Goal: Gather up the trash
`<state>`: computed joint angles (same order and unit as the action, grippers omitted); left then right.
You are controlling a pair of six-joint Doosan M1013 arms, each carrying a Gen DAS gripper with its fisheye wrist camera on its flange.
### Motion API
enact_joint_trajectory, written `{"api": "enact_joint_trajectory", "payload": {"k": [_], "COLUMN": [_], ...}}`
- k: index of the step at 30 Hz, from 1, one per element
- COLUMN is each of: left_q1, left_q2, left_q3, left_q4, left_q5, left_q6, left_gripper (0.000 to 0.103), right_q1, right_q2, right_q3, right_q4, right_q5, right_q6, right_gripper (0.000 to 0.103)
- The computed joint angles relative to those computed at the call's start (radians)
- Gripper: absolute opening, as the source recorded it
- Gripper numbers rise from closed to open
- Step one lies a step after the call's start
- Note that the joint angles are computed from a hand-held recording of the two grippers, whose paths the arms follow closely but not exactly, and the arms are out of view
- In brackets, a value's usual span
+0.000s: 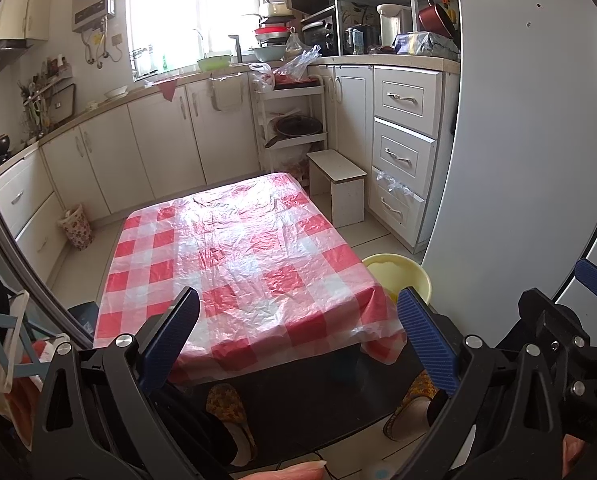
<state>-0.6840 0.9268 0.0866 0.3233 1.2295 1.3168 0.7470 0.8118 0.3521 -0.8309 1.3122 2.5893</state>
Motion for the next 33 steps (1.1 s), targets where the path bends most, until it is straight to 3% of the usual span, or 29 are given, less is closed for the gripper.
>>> {"api": "enact_joint_trajectory", "payload": {"k": [23, 33], "left_q1": [0.000, -0.003], "left_q2": [0.009, -0.021], "left_q3": [-0.019, 0.036], "left_q4": [0.003, 0.013], "left_q5": [0.010, -0.014], "left_q6": [0.003, -0.001], "left_gripper": [0.095, 0.095], "right_q1": [0.002, 0.006], "right_q2": [-0.002, -0.004], "right_q3": [0.007, 0.016], "right_q4": [-0.005, -0.013], "right_q5": [0.003, 0.004], "right_q6": [0.007, 0.018], "right_gripper": [0.096, 0.096]}}
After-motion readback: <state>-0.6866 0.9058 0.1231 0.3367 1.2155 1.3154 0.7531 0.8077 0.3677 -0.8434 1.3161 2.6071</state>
